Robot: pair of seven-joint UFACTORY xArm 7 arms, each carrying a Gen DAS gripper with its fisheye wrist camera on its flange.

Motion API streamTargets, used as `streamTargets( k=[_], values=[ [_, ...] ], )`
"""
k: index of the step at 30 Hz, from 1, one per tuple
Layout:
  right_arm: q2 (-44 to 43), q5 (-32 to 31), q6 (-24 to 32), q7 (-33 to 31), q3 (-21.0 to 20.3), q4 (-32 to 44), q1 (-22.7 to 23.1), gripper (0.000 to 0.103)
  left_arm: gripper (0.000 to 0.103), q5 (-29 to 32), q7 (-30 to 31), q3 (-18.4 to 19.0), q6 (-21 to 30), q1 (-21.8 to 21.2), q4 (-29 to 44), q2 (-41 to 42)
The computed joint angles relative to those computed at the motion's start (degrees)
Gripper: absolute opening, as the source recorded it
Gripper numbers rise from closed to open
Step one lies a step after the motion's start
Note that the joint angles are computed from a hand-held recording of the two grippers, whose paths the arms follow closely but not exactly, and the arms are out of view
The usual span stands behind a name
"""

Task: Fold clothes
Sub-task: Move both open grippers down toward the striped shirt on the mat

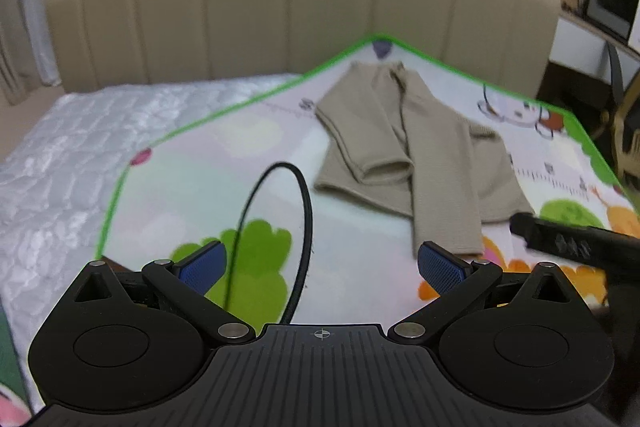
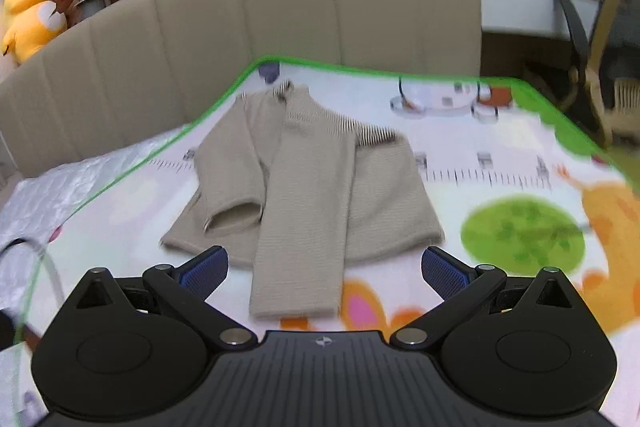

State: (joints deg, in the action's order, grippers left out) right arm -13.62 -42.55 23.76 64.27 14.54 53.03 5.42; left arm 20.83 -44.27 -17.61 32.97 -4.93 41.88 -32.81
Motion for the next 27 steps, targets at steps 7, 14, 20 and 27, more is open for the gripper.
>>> streamTargets(
  k=[7,14,20,27],
  values=[
    [20.67,-19.98,-4.80,3.18,-2.71,17.50,-2.51,0.103,0.103,4.65,-0.48,-1.62,-1.75,3.89,-3.46,-5.49],
    [37.38,-10.07,-6.80,-10.88,-4.95,32.92,-1.90,0.103,0.103,6.13,3.46,-1.88,-7.18,3.26,-4.70,0.37],
    [44.15,4.77,-3.82,-25.87,-0.45,37.37,-4.79,0.103,0.103,9.73,1.42,-2.46,-8.91,5.28,-0.93,11.21],
    [48.35,19.59,3.57,-37.82,3.05,43.11,-6.90,0.103,0.103,22.99,-16.56,-1.18,0.07,9.65,12.30,26.52]
  ],
)
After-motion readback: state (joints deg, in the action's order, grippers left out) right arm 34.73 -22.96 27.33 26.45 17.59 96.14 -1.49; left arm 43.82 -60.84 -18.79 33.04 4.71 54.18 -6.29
